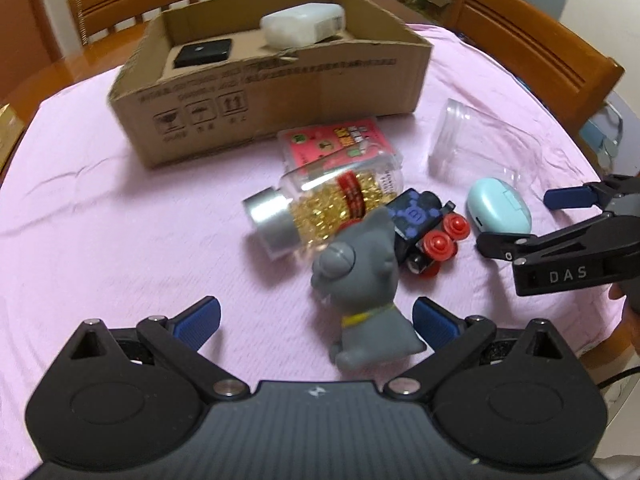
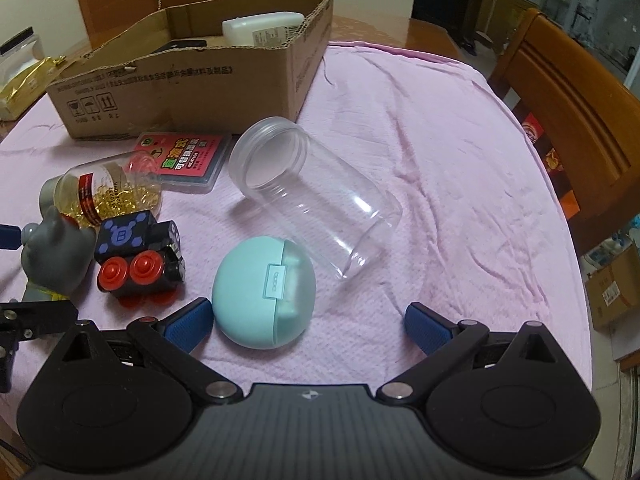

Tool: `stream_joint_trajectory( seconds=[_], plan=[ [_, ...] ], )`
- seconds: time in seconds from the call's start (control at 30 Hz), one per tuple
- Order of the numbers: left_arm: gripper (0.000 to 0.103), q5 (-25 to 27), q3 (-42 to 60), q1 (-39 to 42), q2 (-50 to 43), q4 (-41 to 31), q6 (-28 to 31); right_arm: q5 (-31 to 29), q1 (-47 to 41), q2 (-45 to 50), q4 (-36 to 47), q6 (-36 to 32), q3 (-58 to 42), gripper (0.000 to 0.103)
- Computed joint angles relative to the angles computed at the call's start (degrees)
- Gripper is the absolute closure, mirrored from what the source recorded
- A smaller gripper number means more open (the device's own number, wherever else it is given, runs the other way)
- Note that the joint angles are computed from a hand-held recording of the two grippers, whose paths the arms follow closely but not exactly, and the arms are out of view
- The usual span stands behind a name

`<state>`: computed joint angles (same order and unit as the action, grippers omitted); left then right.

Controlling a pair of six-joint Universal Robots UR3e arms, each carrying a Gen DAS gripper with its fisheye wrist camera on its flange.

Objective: Organize rigid objects
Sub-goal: 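Grasp the grey cat toy with the left tool while the right tool grasps the teal round case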

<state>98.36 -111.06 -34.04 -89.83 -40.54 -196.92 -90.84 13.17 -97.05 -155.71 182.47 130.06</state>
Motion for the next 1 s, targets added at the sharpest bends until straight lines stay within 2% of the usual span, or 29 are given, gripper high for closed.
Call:
stream_joint_trajectory(
  seconds=[0.33, 0.7, 1.0],
  plan=[
    [0.001, 5.08, -1.03, -2.26, 7.31, -9.23, -1.9, 2.74, -2.14, -0.78, -0.2, -4.25, 0.81, 0.0],
    [0.001, 11.27, -1.02, -6.05, 7.72, -11.72, -4.63, 5.27, -3.94, -2.32, -0.25, -8.16, 2.35, 0.0],
    [0.001, 5.38, -6.07, -6.31, 9.35, -3.42, -1.97, 8.6, -6.3, -4.49, -1.13, -13.05, 4.89, 0.0]
  ],
)
